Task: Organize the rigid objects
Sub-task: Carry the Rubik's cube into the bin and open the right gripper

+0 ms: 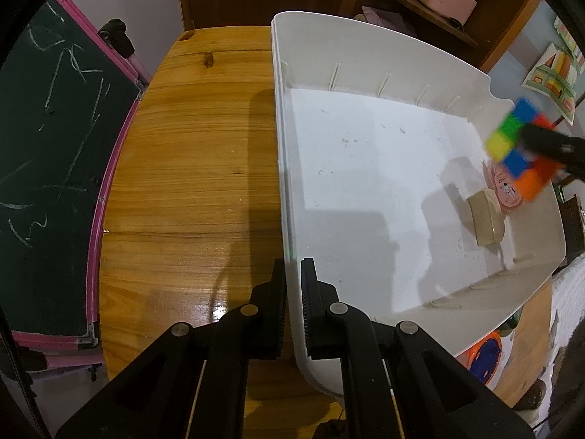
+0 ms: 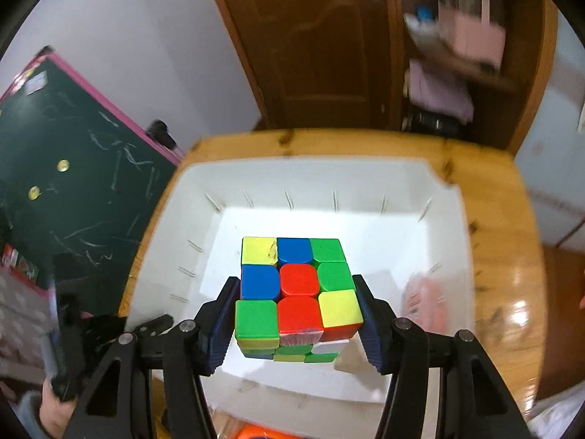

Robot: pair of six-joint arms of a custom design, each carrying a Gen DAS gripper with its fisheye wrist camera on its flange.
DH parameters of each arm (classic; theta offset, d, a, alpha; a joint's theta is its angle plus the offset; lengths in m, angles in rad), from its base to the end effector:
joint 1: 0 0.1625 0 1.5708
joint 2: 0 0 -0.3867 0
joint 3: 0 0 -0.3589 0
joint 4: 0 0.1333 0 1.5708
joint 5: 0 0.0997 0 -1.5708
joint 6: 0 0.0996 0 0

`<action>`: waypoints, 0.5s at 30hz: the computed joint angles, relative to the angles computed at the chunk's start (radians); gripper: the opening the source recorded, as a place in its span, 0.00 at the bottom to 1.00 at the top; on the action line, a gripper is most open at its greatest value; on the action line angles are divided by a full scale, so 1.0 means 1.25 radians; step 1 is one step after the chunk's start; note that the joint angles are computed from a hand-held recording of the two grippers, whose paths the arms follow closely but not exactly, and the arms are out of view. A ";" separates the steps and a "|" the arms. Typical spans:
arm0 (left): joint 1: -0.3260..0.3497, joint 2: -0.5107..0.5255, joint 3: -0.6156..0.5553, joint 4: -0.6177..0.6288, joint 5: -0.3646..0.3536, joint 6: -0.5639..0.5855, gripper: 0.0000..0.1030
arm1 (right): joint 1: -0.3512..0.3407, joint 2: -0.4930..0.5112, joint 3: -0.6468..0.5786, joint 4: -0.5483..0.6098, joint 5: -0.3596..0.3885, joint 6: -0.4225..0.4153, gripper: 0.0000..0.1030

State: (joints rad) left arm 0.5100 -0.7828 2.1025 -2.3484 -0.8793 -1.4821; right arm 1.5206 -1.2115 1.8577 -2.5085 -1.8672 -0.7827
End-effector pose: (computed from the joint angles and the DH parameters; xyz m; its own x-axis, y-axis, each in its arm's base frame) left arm -0.2610 -0.3715 -0.0296 -0.7526 -0.3428 -0.5623 -0.0223 0.8667 -0.4984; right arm 0.0767 -0.5499 0.2458 -0.7081 -0.5811 0.4010 -0.6365 0.7712 -0.0065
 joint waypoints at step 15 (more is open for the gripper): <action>-0.004 0.011 -0.016 0.035 0.004 -0.019 0.08 | -0.018 0.088 -0.037 0.013 -0.067 0.047 0.59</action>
State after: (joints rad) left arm 0.5056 -0.7696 2.0819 -2.3052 -0.8746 -1.5061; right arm 1.4986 -1.1020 1.8114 -2.4917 -1.9506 -0.7234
